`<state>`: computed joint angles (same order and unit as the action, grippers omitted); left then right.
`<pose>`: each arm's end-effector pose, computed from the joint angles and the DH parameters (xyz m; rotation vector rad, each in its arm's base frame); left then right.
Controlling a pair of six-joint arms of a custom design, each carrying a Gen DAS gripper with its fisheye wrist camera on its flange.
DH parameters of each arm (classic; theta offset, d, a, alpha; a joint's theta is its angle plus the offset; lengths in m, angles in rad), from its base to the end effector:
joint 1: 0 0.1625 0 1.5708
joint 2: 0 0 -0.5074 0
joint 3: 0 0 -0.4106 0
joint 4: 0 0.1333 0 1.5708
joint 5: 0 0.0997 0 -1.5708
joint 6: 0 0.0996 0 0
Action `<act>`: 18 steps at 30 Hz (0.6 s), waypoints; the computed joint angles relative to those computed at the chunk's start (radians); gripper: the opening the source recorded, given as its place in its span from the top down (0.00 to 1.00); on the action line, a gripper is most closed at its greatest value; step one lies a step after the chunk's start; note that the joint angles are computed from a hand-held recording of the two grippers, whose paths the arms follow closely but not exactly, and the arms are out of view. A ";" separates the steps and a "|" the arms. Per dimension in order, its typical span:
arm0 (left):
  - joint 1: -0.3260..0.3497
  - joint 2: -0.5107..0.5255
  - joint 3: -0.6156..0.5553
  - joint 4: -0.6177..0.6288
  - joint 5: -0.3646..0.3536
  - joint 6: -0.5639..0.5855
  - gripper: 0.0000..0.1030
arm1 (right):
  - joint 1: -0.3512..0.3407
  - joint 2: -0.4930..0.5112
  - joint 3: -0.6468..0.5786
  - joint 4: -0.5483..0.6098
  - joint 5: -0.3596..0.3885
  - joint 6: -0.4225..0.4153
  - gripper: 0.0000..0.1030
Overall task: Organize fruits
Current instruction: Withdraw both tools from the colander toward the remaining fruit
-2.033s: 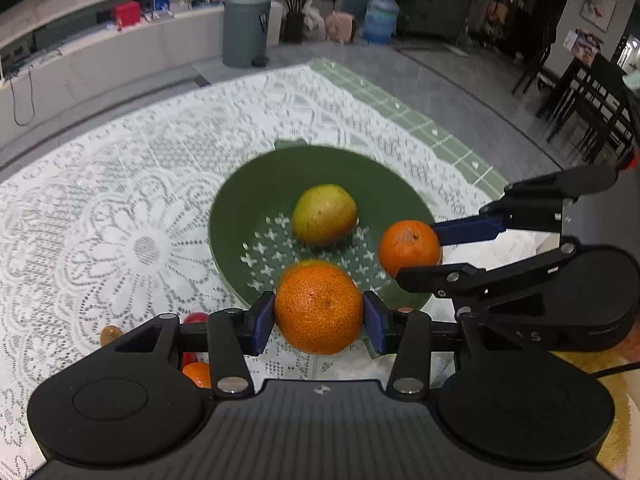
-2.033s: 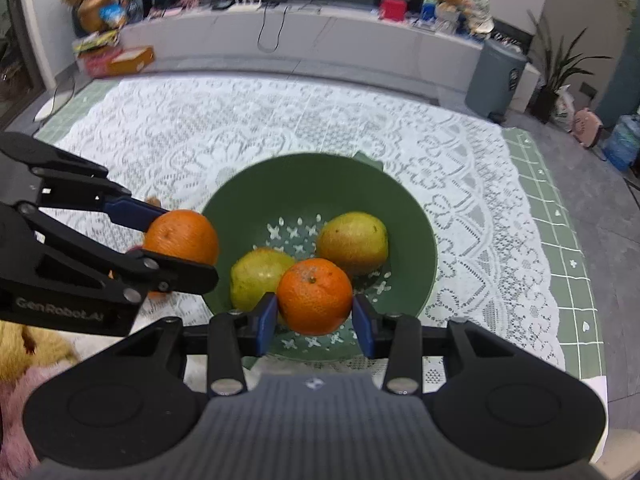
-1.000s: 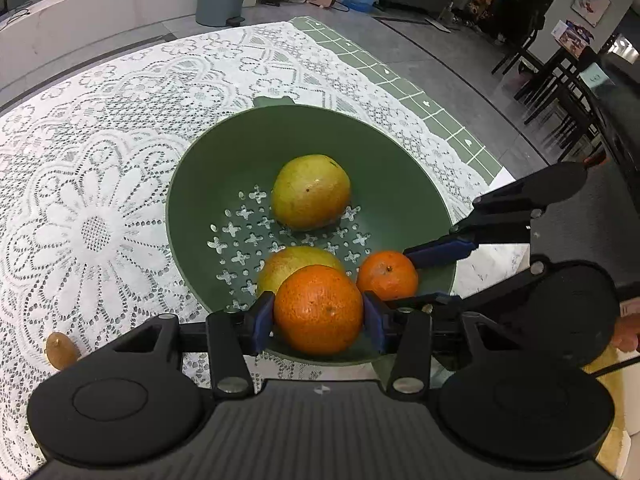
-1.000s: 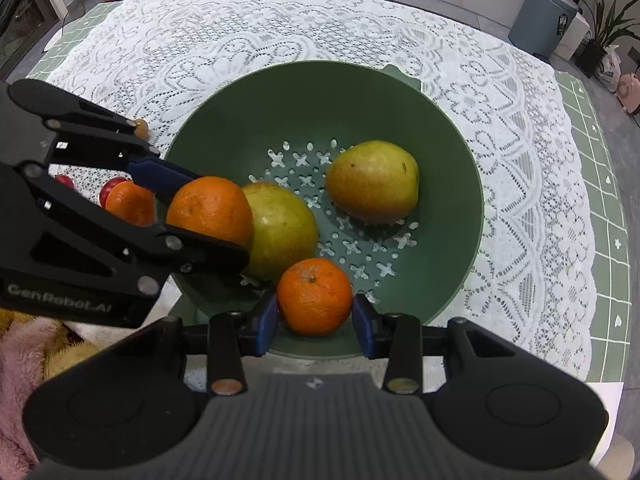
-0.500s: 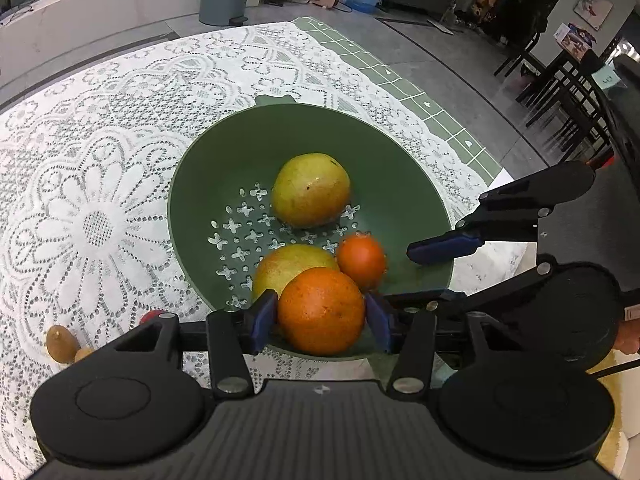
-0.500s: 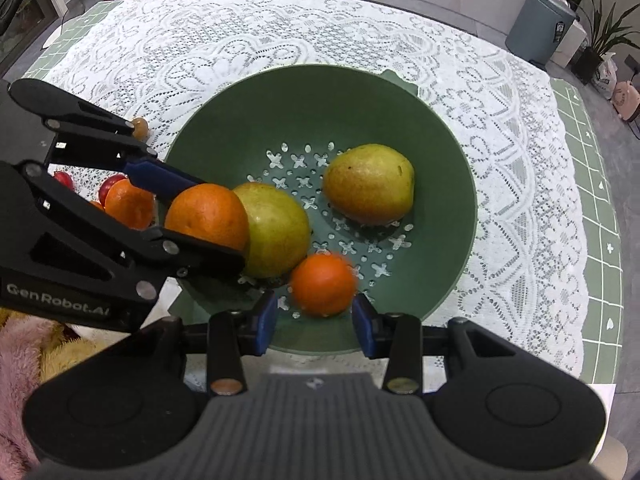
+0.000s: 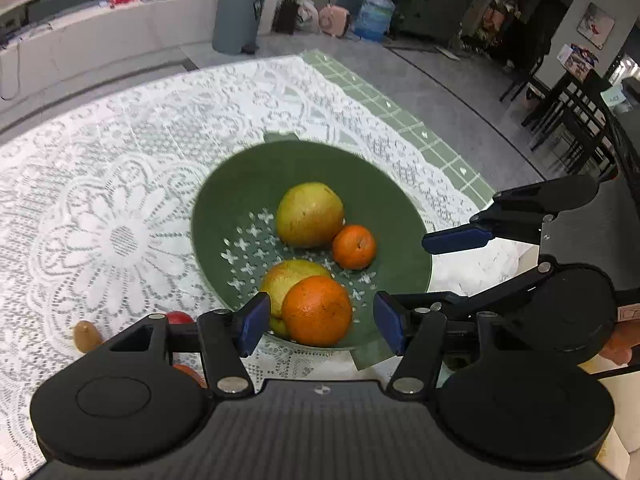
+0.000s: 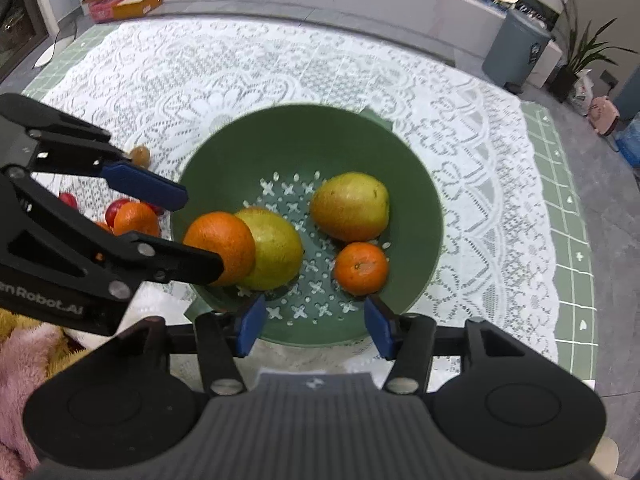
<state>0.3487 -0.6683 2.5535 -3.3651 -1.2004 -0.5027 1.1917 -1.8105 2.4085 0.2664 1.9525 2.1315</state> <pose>-0.2825 -0.2829 -0.0151 1.0134 2.6267 -0.3172 0.0142 -0.2242 0.2892 0.5777 -2.3166 0.3800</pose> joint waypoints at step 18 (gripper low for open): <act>-0.235 -0.217 0.178 0.172 0.251 -0.334 0.33 | -0.165 -0.241 0.164 0.021 -0.400 0.011 0.38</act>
